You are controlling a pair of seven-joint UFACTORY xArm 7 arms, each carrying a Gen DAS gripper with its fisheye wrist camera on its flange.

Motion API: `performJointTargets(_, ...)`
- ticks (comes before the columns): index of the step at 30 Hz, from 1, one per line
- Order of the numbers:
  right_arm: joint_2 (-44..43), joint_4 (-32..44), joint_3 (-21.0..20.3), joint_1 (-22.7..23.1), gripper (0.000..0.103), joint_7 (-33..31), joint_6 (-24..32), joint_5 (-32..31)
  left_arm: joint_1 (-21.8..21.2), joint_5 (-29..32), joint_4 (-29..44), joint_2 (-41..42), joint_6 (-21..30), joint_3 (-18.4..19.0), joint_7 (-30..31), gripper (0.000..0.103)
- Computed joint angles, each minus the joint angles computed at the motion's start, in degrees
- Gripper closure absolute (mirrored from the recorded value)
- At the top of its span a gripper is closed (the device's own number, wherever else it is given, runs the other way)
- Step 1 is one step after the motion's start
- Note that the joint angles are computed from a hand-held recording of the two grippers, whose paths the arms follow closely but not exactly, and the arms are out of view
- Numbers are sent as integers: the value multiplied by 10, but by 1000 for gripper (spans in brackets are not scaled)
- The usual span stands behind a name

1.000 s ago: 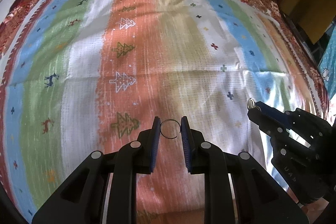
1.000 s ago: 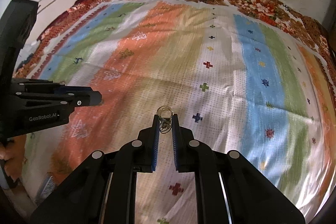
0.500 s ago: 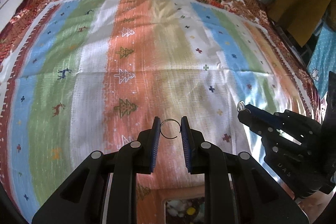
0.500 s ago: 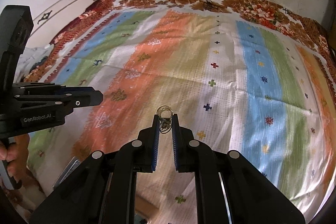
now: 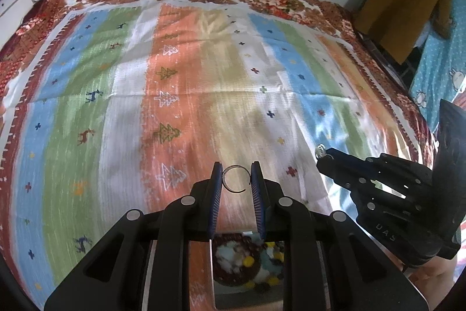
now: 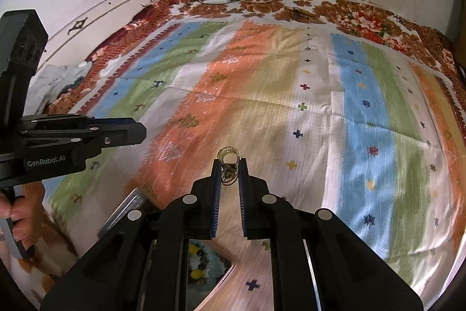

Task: Organize jewelry
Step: 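Carry both rings over the silver tin and open both tools to release them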

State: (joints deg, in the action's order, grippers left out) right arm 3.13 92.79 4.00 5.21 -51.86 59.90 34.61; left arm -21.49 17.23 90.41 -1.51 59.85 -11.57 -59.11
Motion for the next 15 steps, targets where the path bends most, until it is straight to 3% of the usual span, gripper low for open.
performJointTargets(15,-118,-138,-39,11,91,-75,24,30,-18,27,-52,-45,9,-36,-62,84)
